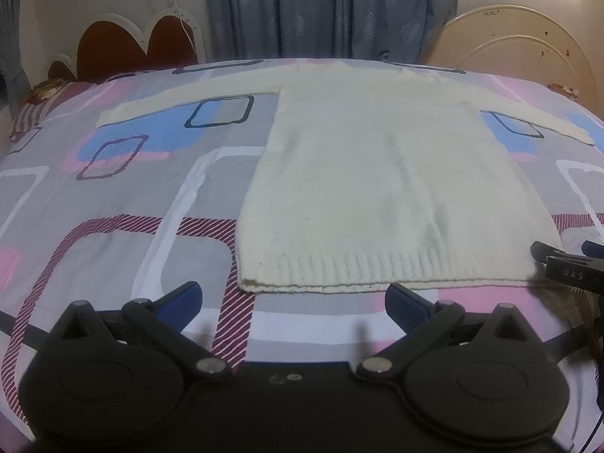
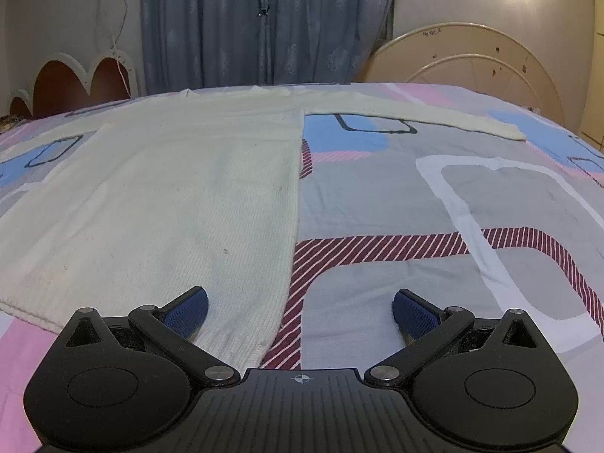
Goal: Fold small clothes
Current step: 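Move the right gripper over the sweater sleeve toward its cuff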
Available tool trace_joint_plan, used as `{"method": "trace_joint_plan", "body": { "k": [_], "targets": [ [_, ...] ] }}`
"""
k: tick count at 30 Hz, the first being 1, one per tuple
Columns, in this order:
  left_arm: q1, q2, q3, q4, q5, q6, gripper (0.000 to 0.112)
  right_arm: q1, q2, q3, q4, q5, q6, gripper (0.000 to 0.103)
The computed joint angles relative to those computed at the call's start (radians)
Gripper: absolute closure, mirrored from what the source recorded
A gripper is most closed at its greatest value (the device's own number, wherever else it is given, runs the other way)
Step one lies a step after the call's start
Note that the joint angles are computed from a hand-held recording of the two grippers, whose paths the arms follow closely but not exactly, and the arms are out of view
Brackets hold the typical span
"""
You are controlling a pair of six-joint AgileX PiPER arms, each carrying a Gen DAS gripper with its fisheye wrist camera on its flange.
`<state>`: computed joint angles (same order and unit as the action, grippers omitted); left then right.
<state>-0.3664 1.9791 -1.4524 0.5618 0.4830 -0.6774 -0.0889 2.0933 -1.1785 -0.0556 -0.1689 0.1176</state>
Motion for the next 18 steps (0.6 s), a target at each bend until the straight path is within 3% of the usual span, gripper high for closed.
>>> {"method": "trace_joint_plan", "body": {
  "k": [18],
  "targets": [
    [-0.004,0.002,0.0,0.005,0.002,-0.003,0.009,0.0,0.002,-0.002,-0.009,0.001,0.012,0.0]
  ]
}}
